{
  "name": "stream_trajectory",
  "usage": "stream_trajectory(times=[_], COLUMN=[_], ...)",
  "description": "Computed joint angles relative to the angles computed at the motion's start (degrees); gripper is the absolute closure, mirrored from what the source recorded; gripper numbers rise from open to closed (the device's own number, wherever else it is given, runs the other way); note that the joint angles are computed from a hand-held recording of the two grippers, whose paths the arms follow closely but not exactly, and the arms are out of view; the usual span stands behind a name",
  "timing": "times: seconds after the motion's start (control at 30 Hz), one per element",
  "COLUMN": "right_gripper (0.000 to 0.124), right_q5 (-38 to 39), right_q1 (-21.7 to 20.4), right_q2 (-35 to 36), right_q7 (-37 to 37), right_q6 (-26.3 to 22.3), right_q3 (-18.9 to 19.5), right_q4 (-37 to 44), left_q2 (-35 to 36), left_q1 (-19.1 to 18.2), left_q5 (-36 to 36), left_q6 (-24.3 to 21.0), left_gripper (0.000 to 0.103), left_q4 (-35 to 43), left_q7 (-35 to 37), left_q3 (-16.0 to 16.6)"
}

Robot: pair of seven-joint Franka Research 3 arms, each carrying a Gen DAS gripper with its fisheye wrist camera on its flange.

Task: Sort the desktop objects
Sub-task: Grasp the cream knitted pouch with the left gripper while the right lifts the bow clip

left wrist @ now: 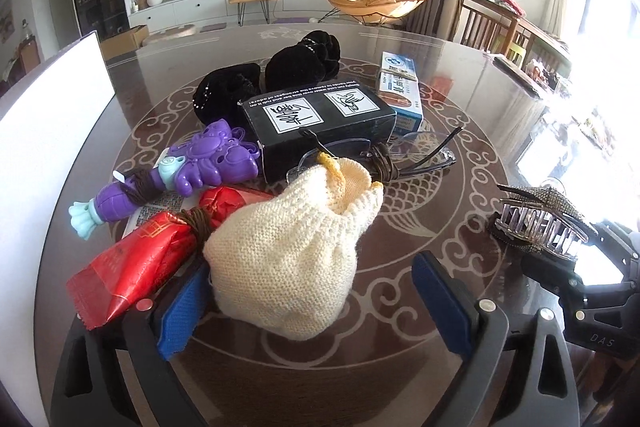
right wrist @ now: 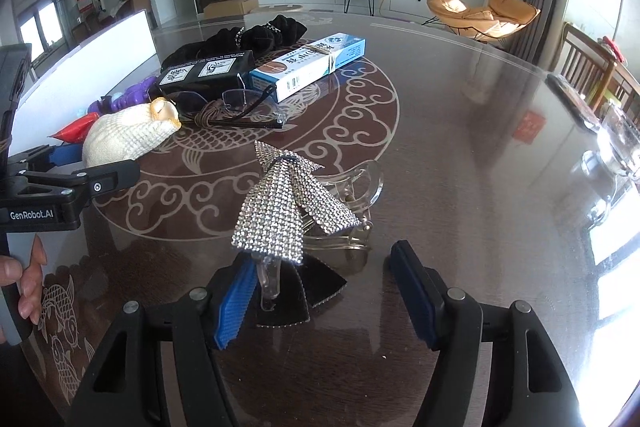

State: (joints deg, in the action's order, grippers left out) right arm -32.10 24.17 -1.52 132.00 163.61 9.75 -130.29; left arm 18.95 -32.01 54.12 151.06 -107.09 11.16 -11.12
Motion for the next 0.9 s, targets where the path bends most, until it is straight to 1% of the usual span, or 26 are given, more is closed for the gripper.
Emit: stream_trajectory(times=[0.03, 0.07, 0.1, 0.13, 0.17, 0.23, 0.27, 0.3, 0.33, 0.4, 0.43, 0.47, 0.53, 0.6, 0.63, 0.67, 0.7, 0.73, 0.77, 0.8, 0.83, 0.87, 0.9], right_gripper=[0.056, 0.056, 0.056, 0.056, 0.056, 0.056, 0.056, 0.053, 0.048, 0.043, 0.043, 0.043, 0.043, 0.043, 0.043, 0.043, 0.043, 0.043, 0.043, 0.045, 0.060, 0.071, 0.074], right_q5=[-0.1, -0.1, -0.1, -0.1, -0.1, -0.2, 0.0, 1.1, 2.2, 2.2, 2.5, 3.7, 6.3, 9.9, 13.2, 17.1, 21.4, 24.7, 26.6, 27.7, 28.7, 33.0, 33.3], right_q1=[0.0, 0.0, 0.0, 0.0, 0.0, 0.0, 0.0, 0.1, 0.2, 0.4, 0.5, 0.5, 0.3, 0.2, 0.2, 0.5, 0.8, 0.9, 0.9, 0.9, 0.9, 0.8, 0.9], right_q2=[0.0, 0.0, 0.0, 0.0, 0.0, 0.0, 0.0, 0.1, 0.2, 0.5, 0.4, 0.3, 0.1, -0.2, -0.1, 0.2, 0.8, 1.5, 2.3, 3.0, 3.4, 3.7, 3.5], right_q7=[0.1, 0.1, 0.1, 0.1, 0.1, 0.2, 0.0, -1.1, -2.6, -3.4, -3.7, -4.5, -6.2, -8.3, -11.0, -14.8, -19.8, -24.2, -27.5, -30.0, -32.3, -36.6, -36.9], right_q6=[0.0, 0.0, 0.0, -0.1, 0.0, 0.0, 0.1, 0.3, 0.5, -0.1, 0.2, 0.8, 2.4, 4.3, 4.7, 3.9, 1.8, -0.6, -2.5, -3.4, -3.4, -3.4, -3.8], right_q3=[0.0, 0.0, 0.0, 0.0, 0.0, 0.0, 0.0, -0.1, -0.1, 0.0, -0.1, -0.2, -0.5, -0.7, -0.8, -0.8, -0.9, -0.9, -0.9, -1.0, -1.1, -0.9, -1.1], right_q4=[0.0, 0.0, 0.0, 0.0, 0.0, 0.0, 0.0, -0.1, -0.1, 0.3, 0.2, -0.2, -1.0, -1.9, -1.9, -1.3, 0.2, 1.9, 3.5, 4.7, 5.2, 5.6, 5.8], left_q2=[-0.5, -0.8, -1.4, -2.5, -3.3, -4.8, -5.2, -5.6, -5.7, -5.6, -5.3, -4.5, -2.0, 0.3, 1.6, 2.7, 3.7, 4.5, 4.9, 4.3, 3.3, 2.0, 0.4], left_q1=[0.0, 0.7, 1.3, 0.4, 0.3, -0.3, -0.5, -0.7, -1.2, -2.1, -1.9, -1.2, 0.1, 0.2, -0.2, -0.8, -1.7, -2.1, -2.2, -2.4, -2.5, -2.6, -2.8], left_q5=[0.5, -1.1, -3.2, -2.3, -3.2, -4.7, -5.6, -5.9, -5.0, -1.9, -1.2, -2.3, -6.4, -8.9, -9.4, -9.4, -9.1, -9.4, -10.4, -10.1, -9.7, -8.9, -7.7], left_q6=[1.4, 3.3, 4.7, 4.7, 4.8, 3.4, 2.2, 1.1, -0.2, -2.5, -2.1, -1.2, -0.8, -1.7, -2.4, -3.5, -5.1, -6.3, -6.8, -5.9, -4.3, -2.9, -2.0], left_gripper=[0.040, 0.046, 0.048, 0.048, 0.048, 0.047, 0.047, 0.039, 0.024, 0.011, 0.011, 0.011, 0.011, 0.011, 0.011, 0.011, 0.019, 0.045, 0.052, 0.054, 0.056, 0.056, 0.056], left_q4=[-0.8, -1.9, -3.2, -4.5, -5.8, -7.2, -7.4, -7.4, -7.1, -5.6, -4.9, -3.9, -0.8, 2.1, 3.7, 5.2, 6.7, 7.8, 8.4, 7.7, 6.3, 4.7, 2.9], left_q7=[0.3, 2.2, 4.6, 4.6, 5.9, 7.1, 7.7, 7.9, 7.0, 3.4, 2.3, 2.8, 6.4, 9.7, 11.0, 12.0, 12.4, 12.9, 13.4, 12.0, 10.5, 9.1, 7.7], left_q3=[-0.2, -1.1, -2.1, -2.1, -2.7, -3.6, -4.0, -4.1, -3.9, -3.2, -3.1, -3.3, -3.8, -3.7, -3.4, -2.9, -2.3, -2.0, -2.0, -1.4, -1.1, -0.8, -0.6])
